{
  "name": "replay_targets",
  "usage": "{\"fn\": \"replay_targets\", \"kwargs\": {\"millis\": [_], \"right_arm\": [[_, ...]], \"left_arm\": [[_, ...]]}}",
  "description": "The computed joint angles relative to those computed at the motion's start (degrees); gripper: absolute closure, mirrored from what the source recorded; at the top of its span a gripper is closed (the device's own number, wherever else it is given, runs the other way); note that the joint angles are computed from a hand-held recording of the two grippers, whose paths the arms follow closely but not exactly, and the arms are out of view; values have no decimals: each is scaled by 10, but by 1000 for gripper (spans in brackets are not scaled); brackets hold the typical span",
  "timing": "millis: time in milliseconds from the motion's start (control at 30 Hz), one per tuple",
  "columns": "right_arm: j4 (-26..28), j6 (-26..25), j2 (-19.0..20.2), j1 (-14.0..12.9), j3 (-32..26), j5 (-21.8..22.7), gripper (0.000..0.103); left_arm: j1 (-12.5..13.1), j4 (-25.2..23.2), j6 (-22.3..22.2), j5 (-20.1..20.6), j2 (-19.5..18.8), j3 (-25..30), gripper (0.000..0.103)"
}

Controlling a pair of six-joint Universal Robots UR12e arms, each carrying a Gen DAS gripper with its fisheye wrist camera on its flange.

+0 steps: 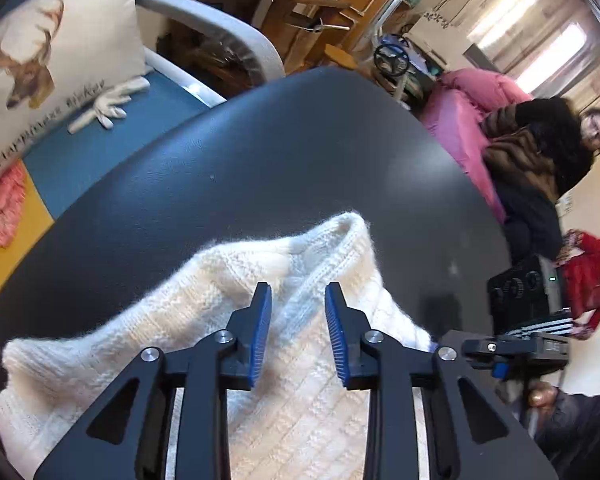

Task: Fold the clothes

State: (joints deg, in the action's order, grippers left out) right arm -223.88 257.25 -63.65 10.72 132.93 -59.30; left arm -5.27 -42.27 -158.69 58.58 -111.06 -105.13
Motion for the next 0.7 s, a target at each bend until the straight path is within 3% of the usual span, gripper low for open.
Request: {"fn": "replay_targets", "kwargs": {"millis": [100, 233, 333, 400, 500, 600, 633, 700], "right_arm": [[2, -4, 0, -2, 0, 6, 48], [-11, 10, 3, -5, 1, 13, 48], [-4, 5, 0, -5, 1, 13, 48], [6, 0, -3, -4, 1, 13, 48], [6, -5, -7, -1, 3, -2, 48], [8, -56, -18, 10, 5, -40, 48], [11, -78, -23, 14, 4, -51, 48], [63, -138, -40, 25, -1, -72, 48]], "left_arm": [[3, -34, 20, -16, -9, 14, 68], [-8, -63, 44, -8, -17, 24, 68], [-14, -21, 46, 3, -10, 3, 73], [-13, 15, 45, -6, 0, -17, 90], [-5, 82, 34, -39, 15, -48, 93], [3, 156, 12, -64, 28, -72, 94], [3, 177, 6, -58, 29, -76, 94], [-8, 179, 1, -8, 24, -68, 94]]}}
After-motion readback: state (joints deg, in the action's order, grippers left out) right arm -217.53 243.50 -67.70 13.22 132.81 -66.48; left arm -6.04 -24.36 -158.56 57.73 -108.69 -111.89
